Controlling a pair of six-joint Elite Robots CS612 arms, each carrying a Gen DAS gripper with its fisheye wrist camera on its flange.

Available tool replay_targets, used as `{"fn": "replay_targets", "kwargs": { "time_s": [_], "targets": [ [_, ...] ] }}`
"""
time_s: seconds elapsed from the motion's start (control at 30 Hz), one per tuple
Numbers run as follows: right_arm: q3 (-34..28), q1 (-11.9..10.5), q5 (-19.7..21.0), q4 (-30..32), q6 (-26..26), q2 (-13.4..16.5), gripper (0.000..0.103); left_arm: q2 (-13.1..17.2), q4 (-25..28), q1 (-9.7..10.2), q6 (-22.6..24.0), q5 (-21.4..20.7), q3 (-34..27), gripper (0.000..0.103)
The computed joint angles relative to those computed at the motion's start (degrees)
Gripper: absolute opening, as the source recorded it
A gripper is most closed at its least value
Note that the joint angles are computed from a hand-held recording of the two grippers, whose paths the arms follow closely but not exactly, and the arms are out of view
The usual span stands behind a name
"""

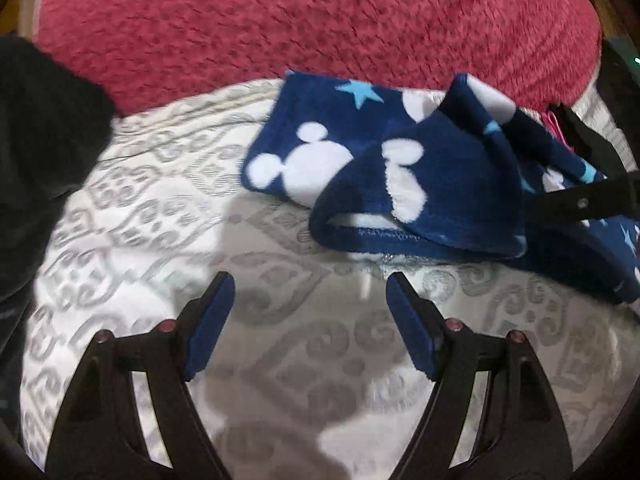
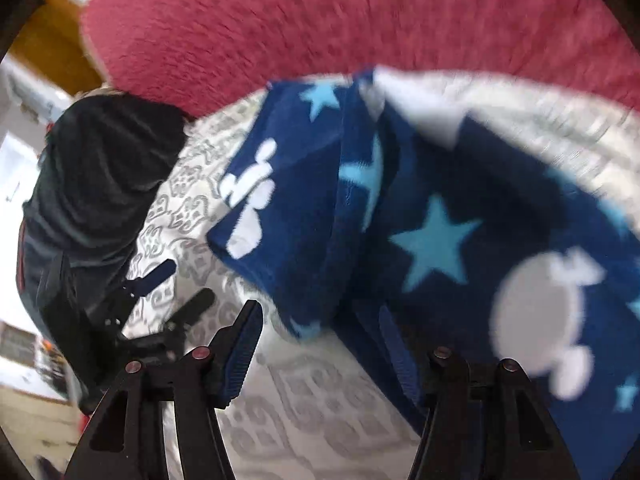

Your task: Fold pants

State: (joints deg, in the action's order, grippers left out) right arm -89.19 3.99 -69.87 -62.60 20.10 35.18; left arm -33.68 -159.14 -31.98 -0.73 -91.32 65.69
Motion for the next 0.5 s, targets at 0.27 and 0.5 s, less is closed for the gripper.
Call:
{"fn": "replay_targets", "kwargs": {
  "time_s": [0.27,0.5],
  "targets": [
    [3.3,0.1,-1.6,-8.0,1.4,-1.1,0.005,4.3,3.4,1.03,0.6,-9.1,-8.5,0.010],
    [18.2,-0.1,-2.3,-18.7,-2.1,-9.6,0.012,7.2,1.7,2.14,-9.2,-8.4,-15.4,0.006]
  ]
}}
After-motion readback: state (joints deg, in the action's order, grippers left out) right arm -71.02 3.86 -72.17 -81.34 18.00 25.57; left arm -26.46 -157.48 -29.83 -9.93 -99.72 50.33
